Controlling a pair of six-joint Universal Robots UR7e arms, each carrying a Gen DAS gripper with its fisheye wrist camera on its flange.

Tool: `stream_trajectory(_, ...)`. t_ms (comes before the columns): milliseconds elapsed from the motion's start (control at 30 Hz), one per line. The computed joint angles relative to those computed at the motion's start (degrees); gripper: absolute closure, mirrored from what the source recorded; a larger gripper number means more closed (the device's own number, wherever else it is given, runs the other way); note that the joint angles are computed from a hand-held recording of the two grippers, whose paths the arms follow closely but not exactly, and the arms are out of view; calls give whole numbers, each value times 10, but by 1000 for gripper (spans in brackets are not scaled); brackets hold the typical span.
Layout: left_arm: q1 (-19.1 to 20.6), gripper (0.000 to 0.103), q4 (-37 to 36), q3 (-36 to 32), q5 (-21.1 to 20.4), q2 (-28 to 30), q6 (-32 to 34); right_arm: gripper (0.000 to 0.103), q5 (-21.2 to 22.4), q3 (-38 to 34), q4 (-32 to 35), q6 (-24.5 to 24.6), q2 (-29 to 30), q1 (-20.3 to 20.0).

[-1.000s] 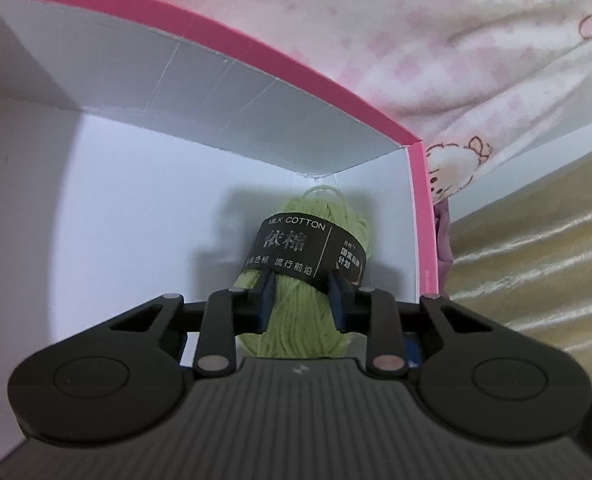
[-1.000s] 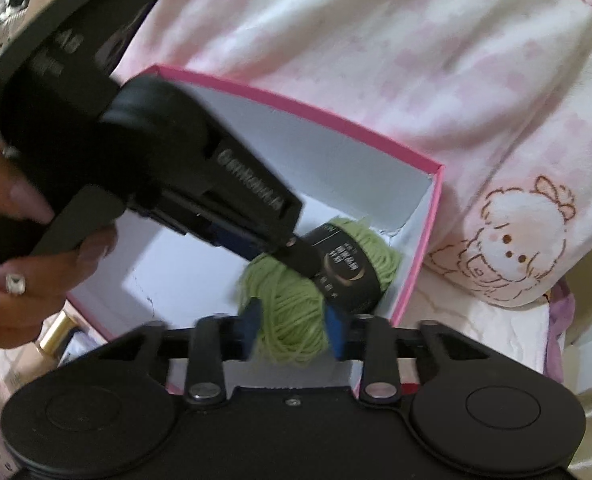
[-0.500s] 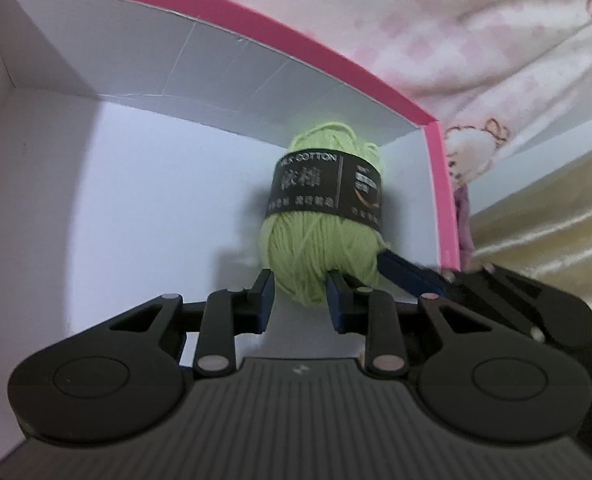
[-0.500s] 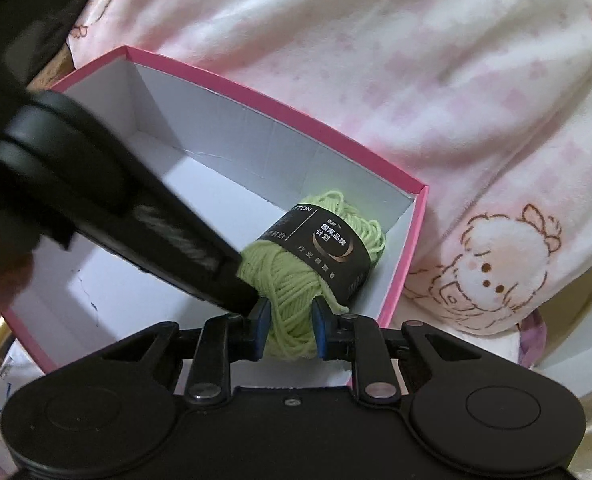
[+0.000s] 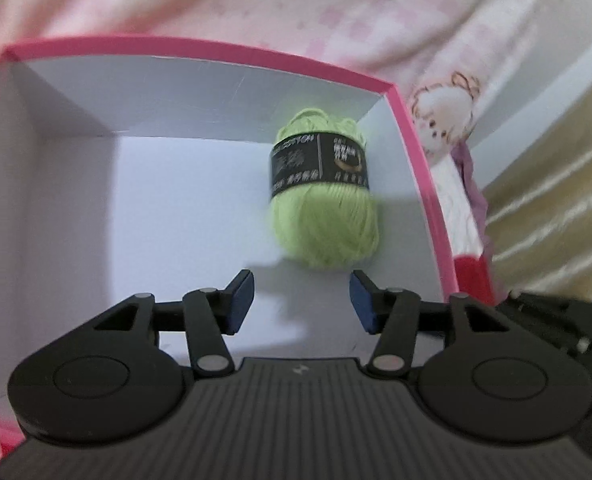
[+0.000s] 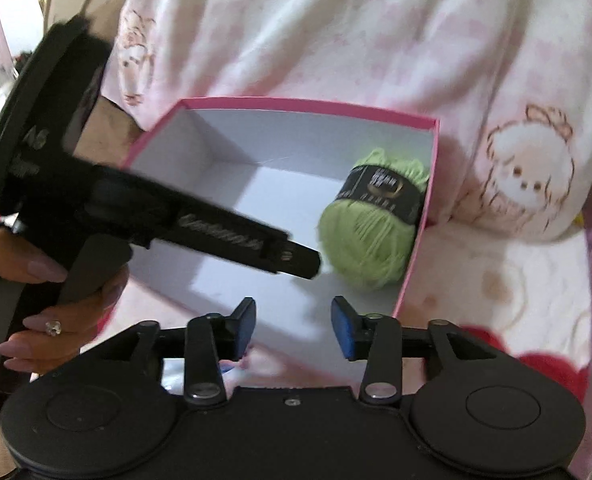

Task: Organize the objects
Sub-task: 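Open the left tool to release the yarn and lift away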

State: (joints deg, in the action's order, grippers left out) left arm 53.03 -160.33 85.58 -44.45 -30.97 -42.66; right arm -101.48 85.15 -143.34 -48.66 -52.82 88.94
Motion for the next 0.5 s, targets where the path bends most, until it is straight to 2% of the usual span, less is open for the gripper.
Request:
stream_trajectory(200,-53,41,56,76,34,-57,-47,48,27,46,18,13,-57,4)
stream_trajectory(300,-82,35,123,96,46,-87,-81,45,41,60,40,11,-96,7)
stream_trajectory(500,-128,31,244,137,17,-157,-156,38,43,97,65,5,-152,26)
